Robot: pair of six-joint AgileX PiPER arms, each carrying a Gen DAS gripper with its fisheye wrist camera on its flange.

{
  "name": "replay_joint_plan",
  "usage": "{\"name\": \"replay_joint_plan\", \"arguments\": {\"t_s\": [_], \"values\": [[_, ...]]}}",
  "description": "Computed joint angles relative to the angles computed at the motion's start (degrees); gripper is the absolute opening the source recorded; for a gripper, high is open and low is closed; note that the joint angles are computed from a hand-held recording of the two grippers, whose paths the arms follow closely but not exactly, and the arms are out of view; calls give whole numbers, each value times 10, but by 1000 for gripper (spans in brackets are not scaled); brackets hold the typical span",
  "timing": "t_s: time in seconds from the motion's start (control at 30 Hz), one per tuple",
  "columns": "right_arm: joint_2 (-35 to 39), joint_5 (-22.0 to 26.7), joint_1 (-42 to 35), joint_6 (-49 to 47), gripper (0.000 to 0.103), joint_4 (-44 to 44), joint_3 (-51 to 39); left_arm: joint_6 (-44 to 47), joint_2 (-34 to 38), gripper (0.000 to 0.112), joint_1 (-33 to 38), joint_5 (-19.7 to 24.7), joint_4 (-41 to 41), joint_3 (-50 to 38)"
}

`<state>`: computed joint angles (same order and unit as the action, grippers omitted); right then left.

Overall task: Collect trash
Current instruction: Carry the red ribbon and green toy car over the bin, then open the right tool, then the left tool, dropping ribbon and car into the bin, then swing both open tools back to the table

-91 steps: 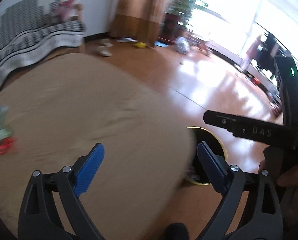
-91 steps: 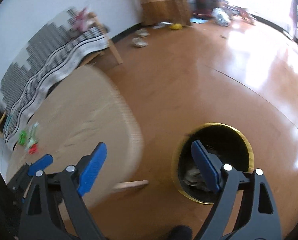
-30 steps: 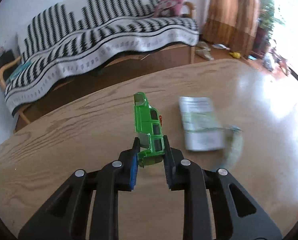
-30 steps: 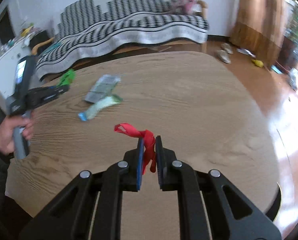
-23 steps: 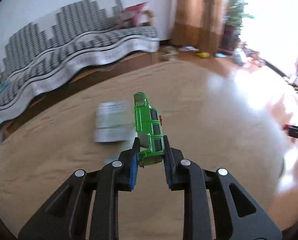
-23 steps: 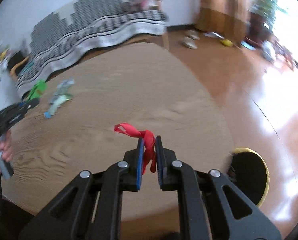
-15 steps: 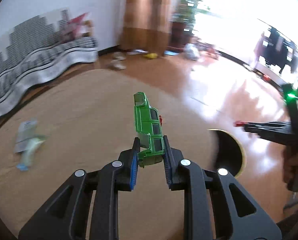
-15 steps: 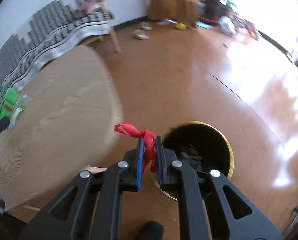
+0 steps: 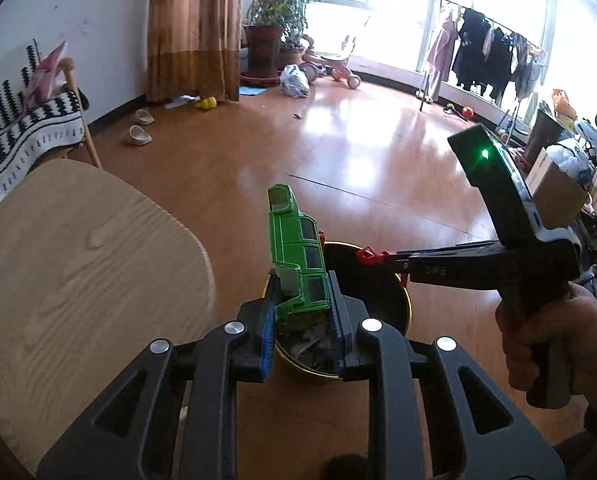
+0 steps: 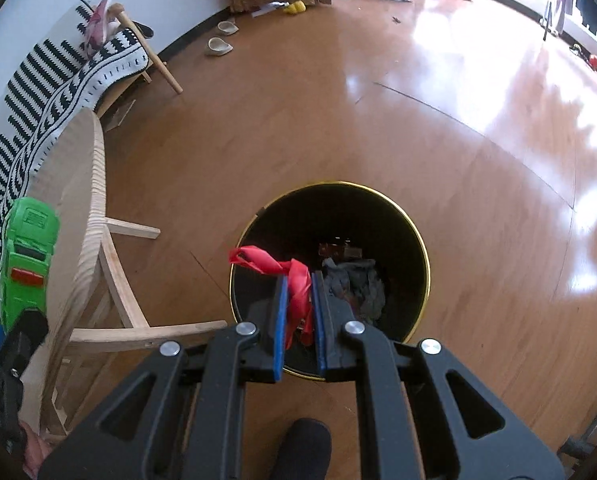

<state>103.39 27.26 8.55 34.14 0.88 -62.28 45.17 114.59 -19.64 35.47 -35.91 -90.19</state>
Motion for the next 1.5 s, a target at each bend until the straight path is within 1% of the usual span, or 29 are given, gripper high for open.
{"name": "replay_joint_plan", "arguments": {"t_s": [0.1,0.2,0.23,0.43,0.47,0.5,0.53,0.57,0.6,0.67,0.73,0.83,0.9,0.97,1.03,1.07,1.13,1.17,1.2,1.23,1.33,1.37,1.4,1.47,1.5], "values": [[9,5,0,-2,12,7,-15,-7,31,21,8,22,7,-40],[21,10,-5,-12,12,16,-32,-21,39,21,-2,20,15,-47],[22,10,-4,-11,12,15,-34,-22,29,21,-9,10,13,-27],[30,14,-11,-32,13,33,-39,-41,49,22,-19,19,22,-47],[32,16,-13,-33,22,37,-40,-46,53,21,-21,18,26,-51],[30,15,-16,-31,52,38,-38,-51,59,21,-22,22,28,-59],[28,12,-17,-23,70,31,-36,-56,65,21,-24,25,30,-66],[16,-2,-15,6,82,3,-25,-61,71,21,-25,30,34,-75],[12,-2,-15,13,82,-5,-24,-66,76,21,-27,32,37,-81],[2,-11,-22,-4,82,18,-14,-66,88,21,-28,41,40,-95],[-5,-13,-21,12,82,2,-8,-68,95,22,-33,44,40,-100],[-14,-21,-24,27,82,-9,4,-72,117,22,-37,62,41,-127],[-22,-24,-28,37,82,-16,13,-75,129,22,-43,62,43,-136],[-27,-28,-32,48,82,-23,22,-83,145,22,-45,75,45,-157],[-35,-32,-38,57,82,-25,30,-91,173,22,-46,100,43,-199],[-40,-34,-41,64,82,-29,36,-95,182,22,-49,105,45,-214],[-50,-43,-51,61,82,-17,49,-104,193,26,-51,108,48,-231],[-52,-45,-56,54,82,-10,51,-104,196,35,-51,108,45,-234],[-54,-45,-57,54,82,-11,54,-108,202,46,-50,111,44,-242],[-55,-45,-58,53,82,-12,55,-111,204,49,-49,110,44,-246],[-55,-41,-55,65,82,-24,53,-102,197,53,-44,105,37,-234],[-53,-38,-54,62,82,-21,48,-97,191,61,-42,103,33,-227],[-53,-36,-51,62,82,-21,45,-93,183,74,-39,98,31,-216],[-48,-27,-35,72,82,-30,27,-86,153,89,-26,75,24,-180],[-42,-19,-22,85,83,-43,11,-80,138,91,-18,67,20,-166]]}}
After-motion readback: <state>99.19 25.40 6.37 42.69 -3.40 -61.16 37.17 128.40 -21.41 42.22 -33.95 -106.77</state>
